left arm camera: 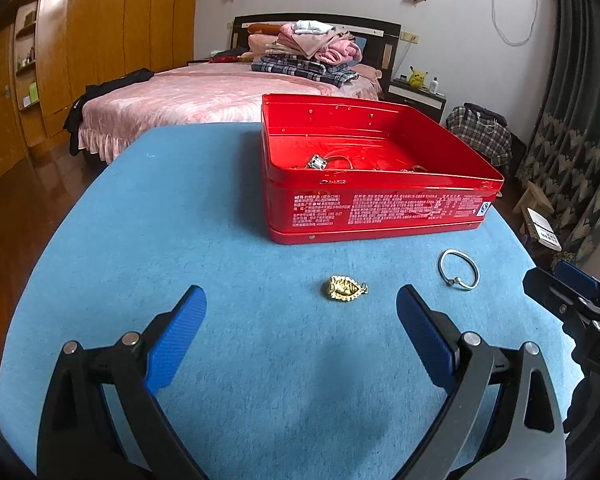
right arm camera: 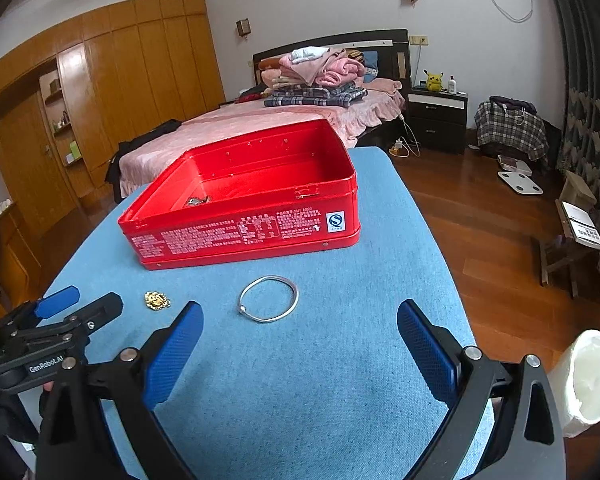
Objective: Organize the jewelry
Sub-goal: 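Withdraw both open tools from the tin toward the gold pendant and silver ring, then grasp the gold pendant with the left tool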
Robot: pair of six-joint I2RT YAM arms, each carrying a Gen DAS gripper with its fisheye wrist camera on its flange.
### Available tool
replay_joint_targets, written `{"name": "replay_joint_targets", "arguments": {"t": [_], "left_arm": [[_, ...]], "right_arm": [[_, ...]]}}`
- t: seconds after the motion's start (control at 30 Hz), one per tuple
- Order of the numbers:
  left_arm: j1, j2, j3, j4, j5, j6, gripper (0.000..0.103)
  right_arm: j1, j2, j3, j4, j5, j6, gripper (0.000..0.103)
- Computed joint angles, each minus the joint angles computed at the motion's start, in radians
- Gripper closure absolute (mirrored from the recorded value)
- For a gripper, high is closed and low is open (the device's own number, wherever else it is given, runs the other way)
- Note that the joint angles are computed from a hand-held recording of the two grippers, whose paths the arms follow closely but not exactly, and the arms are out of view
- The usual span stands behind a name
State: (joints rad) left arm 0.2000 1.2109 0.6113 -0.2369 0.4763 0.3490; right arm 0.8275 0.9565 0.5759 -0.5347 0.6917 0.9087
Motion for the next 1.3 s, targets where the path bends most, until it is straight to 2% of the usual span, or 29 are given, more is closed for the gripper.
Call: {"name": "replay_joint_targets", "arguments": {"t": [0.33, 0.63, 0.7, 0.93, 1.0, 1.03, 1.1, 1.3], "left_arm": [[-0.030, 0.052, 0.024, 0.025, -0.003, -0.038, 0.010], [-0.088, 0.140, 0.086, -0.004, -0.034, -0.057, 0.012], [-0.100, 0.175, 0.110, -0.028, -0.037, -0.051, 0.025], [-0.113, 0.234, 0.147, -0.066, -0.053, -0.034, 0.036], [-0.108, 0.237, 0.150, -0.075, -0.034, -0.019, 0.052], [-0.111, 0.235, 0.147, -0.075, -0.039, -0.017, 0.054], [-0.106, 0.237, 0.149, -0.084, -0.029, -0.005, 0.068], [-0.081, 0.198, 0.114, -0.103, -0.008, 0.042, 0.084]], "right_arm": [[-0.028, 0.001, -0.015, 0.032, -0.028, -0.030, 0.007], [-0.050, 0.004, -0.024, 0.055, -0.050, -0.045, 0.007], [-0.059, 0.003, -0.028, 0.062, -0.058, -0.050, 0.007], [-0.074, 0.004, -0.034, 0.074, -0.071, -0.060, 0.007], [-0.073, 0.001, -0.036, 0.076, -0.072, -0.061, 0.007], [-0.073, 0.001, -0.036, 0.076, -0.072, -0.061, 0.007], [-0.072, 0.004, -0.035, 0.079, -0.071, -0.061, 0.007], [-0.067, 0.000, -0.033, 0.080, -0.064, -0.052, 0.007]]}}
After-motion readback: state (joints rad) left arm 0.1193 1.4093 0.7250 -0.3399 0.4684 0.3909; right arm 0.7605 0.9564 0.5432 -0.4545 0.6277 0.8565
